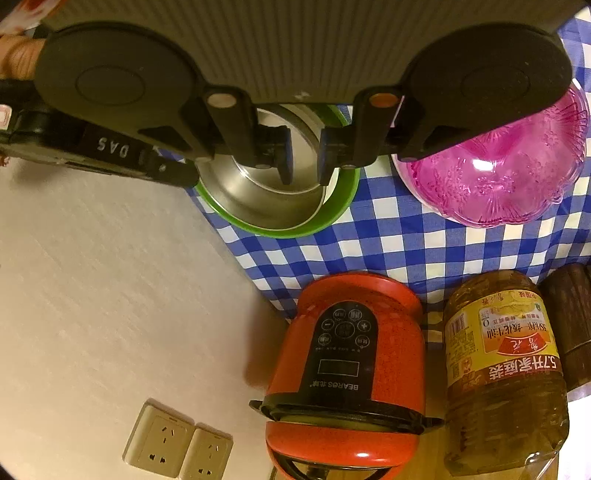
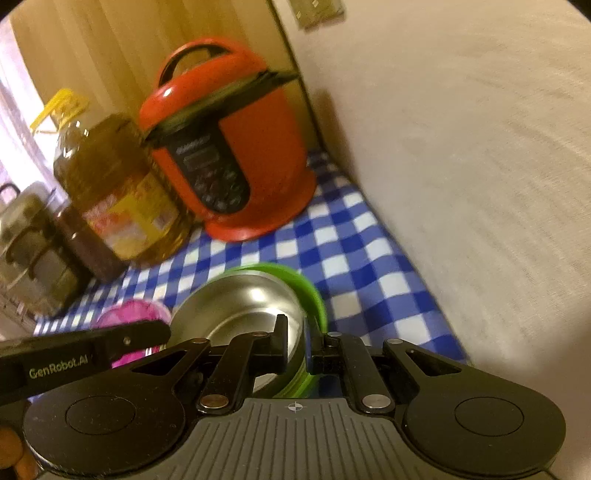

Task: Organize plates and bowls
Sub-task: 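Lower the steel bowl into the nested bowls and open both grippers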

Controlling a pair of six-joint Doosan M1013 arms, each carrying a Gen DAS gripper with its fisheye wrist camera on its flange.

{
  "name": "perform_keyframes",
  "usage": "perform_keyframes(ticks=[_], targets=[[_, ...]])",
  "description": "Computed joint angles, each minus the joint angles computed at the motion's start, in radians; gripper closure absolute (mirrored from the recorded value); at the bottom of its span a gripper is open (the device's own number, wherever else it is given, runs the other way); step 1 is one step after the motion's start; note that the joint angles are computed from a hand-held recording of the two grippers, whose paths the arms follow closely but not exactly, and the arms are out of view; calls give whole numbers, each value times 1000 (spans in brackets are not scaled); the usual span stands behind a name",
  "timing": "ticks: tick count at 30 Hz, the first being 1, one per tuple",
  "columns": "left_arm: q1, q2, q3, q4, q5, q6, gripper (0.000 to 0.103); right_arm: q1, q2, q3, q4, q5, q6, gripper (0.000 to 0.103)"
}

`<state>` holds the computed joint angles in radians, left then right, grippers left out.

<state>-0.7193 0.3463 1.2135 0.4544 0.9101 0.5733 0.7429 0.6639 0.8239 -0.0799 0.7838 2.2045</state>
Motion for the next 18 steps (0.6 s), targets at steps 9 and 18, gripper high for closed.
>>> perform_keyframes(ticks=[9,18], targets=[[1,-5,11,4,-33,-10,92,-1,3,5,-6,-2,-20,95],[5,-5,23,-21,-46,-11,92,0,0,17,48,-30,-76,95]])
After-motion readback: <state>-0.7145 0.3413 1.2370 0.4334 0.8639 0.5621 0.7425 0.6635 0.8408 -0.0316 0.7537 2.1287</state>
